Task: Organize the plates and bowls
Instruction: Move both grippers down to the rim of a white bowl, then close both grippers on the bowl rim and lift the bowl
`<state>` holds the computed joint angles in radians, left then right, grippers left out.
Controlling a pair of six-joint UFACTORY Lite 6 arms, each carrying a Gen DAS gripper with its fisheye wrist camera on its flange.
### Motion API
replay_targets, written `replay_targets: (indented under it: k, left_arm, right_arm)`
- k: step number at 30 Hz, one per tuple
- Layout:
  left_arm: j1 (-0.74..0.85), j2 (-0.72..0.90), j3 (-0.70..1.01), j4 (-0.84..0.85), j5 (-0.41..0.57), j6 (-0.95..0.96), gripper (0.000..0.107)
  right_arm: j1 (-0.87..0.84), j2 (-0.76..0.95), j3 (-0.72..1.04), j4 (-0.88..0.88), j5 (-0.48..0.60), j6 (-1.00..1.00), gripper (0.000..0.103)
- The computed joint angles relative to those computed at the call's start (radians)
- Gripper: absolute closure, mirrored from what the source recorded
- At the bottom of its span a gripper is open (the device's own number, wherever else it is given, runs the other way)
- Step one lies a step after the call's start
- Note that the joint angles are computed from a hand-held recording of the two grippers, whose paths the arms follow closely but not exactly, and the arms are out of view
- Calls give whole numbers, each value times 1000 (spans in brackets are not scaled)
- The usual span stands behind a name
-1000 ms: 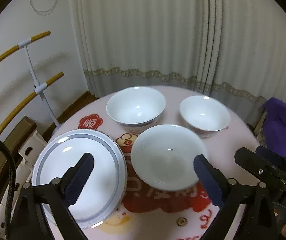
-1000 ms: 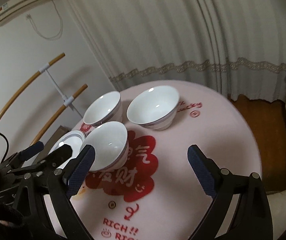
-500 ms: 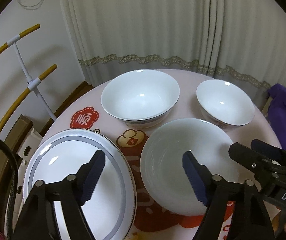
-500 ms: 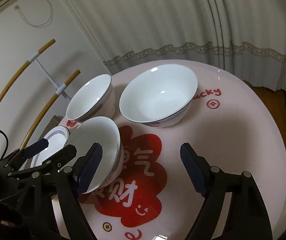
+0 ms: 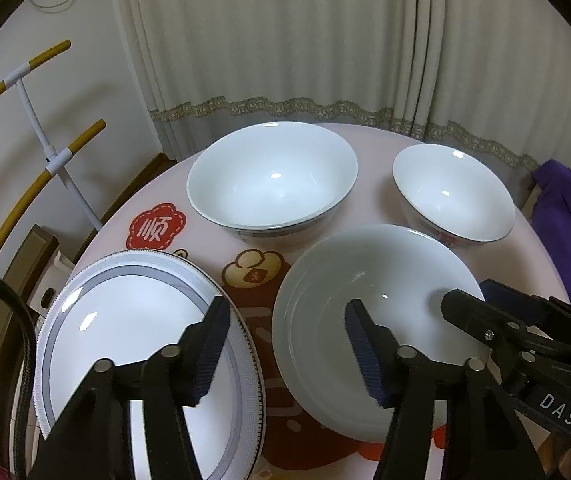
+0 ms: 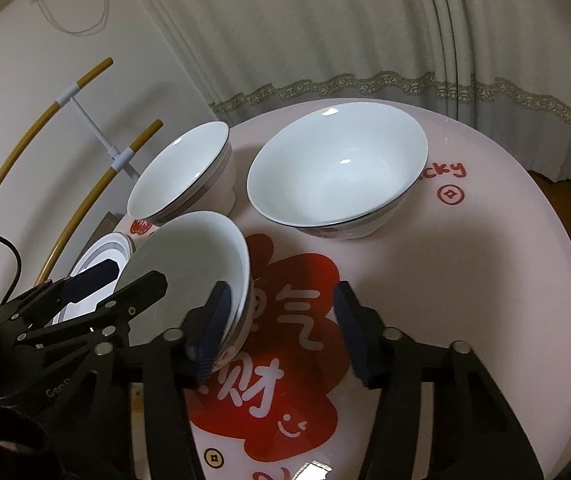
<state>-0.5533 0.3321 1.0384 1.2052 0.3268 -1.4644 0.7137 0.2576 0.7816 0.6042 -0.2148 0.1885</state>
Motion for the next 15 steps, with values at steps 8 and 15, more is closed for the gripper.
replay_targets:
  k: [8, 15]
  left_arm:
    - [-5, -25, -17, -58, -17, 45, 85]
    - [-21, -37, -19, -70, 6, 52, 90]
  right_arm:
    - [10, 9, 15, 6, 9, -6, 59]
    - [26, 14, 21, 26, 9, -14, 67]
